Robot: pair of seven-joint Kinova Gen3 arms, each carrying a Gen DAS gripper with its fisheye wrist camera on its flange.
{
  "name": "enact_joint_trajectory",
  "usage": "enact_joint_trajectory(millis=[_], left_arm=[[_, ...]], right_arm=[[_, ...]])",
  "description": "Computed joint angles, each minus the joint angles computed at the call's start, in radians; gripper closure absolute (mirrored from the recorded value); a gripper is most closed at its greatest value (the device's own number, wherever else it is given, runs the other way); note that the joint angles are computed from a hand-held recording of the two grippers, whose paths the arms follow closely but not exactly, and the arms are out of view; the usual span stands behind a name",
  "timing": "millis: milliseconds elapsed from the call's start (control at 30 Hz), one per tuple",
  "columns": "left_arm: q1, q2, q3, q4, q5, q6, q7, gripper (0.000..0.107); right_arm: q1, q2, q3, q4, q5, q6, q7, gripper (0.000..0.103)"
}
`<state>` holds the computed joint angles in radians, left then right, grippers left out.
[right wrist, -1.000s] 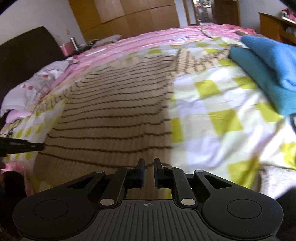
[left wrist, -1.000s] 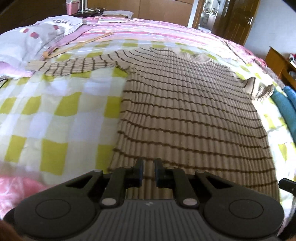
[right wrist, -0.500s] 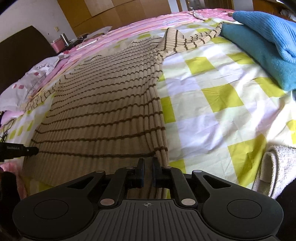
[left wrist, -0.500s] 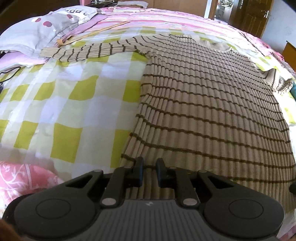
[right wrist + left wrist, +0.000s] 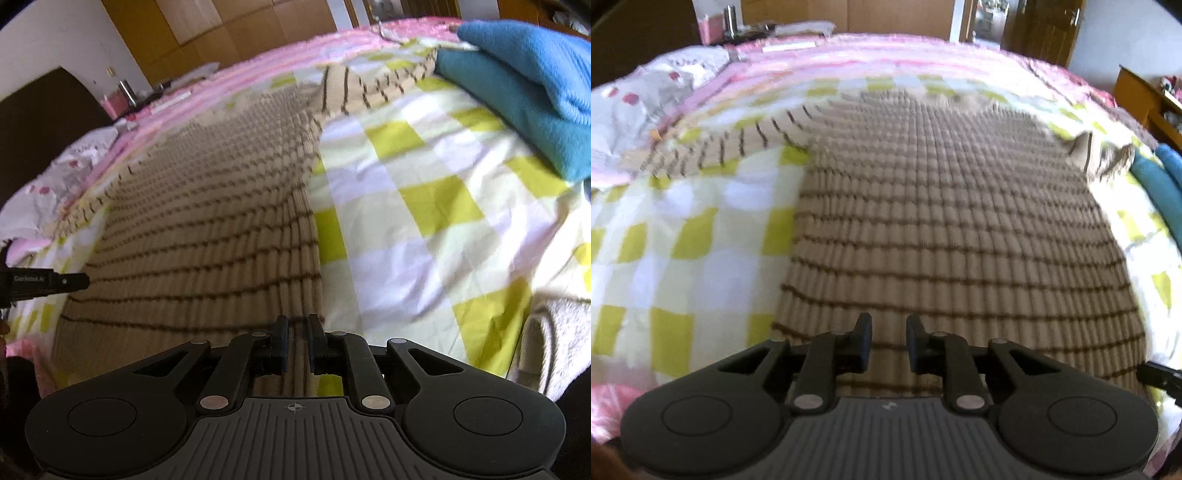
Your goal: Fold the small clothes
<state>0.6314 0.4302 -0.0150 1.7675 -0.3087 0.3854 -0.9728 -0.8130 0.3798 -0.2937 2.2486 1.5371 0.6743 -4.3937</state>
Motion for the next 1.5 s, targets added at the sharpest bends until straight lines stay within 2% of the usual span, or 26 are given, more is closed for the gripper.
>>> enact_joint_trajectory(millis=[67, 167, 267, 333, 500, 667, 767, 867, 1000, 1100, 1167, 1267, 1467, 1500], left_arm=[[-0.042, 0.023, 0.038, -0.01, 0.033, 0.022, -0.034, 0.081], [-0.058, 0.022, 0.05, -0.009, 0.054, 0.01, -0.062, 0.081], [-0.067, 0.027, 0.055, -0.021, 0.066, -0.026, -0.092, 0.08], [-0.1, 0.039, 0.088, -0.04, 0.097, -0.053, -0.135, 0.08], [-0.15, 0.085, 0.163, -0.095, 0.188, -0.115, -0.246, 0.08], [-0.152, 0.165, 0.203, -0.203, 0.251, -0.117, -0.338, 0.079], [-0.143, 0.213, 0.221, -0.269, 0.283, -0.117, -0.384, 0.079], [-0.118, 0.245, 0.208, -0.315, 0.306, -0.12, -0.403, 0.078], [-0.112, 0.28, 0.209, -0.357, 0.337, -0.11, -0.416, 0.073], [-0.09, 0.291, 0.183, -0.374, 0.346, -0.102, -0.41, 0.073], [-0.079, 0.294, 0.172, -0.375, 0.344, -0.11, -0.409, 0.073], [-0.086, 0.297, 0.184, -0.373, 0.346, -0.118, -0.421, 0.072], [-0.101, 0.287, 0.197, -0.351, 0.354, -0.126, -0.445, 0.072], [-0.102, 0.282, 0.196, -0.342, 0.356, -0.13, -0.446, 0.072]], right_arm=[[-0.001, 0.005, 0.001, -0.009, -0.02, 0.001, 0.03, 0.09], [0.005, -0.012, 0.014, -0.02, -0.059, -0.014, 0.08, 0.09], [0.011, -0.025, 0.039, -0.038, -0.107, -0.002, 0.14, 0.09], [0.024, -0.027, 0.064, -0.05, -0.12, 0.006, 0.165, 0.09], [0.11, -0.02, 0.134, -0.096, -0.131, -0.016, 0.242, 0.088], [0.207, 0.007, 0.191, -0.144, -0.086, -0.029, 0.277, 0.087], [0.288, 0.027, 0.22, -0.168, -0.012, -0.06, 0.234, 0.086], [0.379, 0.055, 0.229, -0.202, 0.06, -0.101, 0.172, 0.08], [0.456, 0.105, 0.227, -0.262, 0.124, -0.089, 0.151, 0.076], [0.503, 0.155, 0.224, -0.325, 0.101, -0.089, 0.196, 0.071], [0.513, 0.184, 0.237, -0.358, 0.079, -0.099, 0.203, 0.071], [0.527, 0.211, 0.248, -0.381, 0.088, -0.129, 0.148, 0.071], [0.515, 0.249, 0.275, -0.423, 0.083, -0.123, 0.122, 0.071], [0.513, 0.249, 0.277, -0.425, 0.085, -0.121, 0.114, 0.077]])
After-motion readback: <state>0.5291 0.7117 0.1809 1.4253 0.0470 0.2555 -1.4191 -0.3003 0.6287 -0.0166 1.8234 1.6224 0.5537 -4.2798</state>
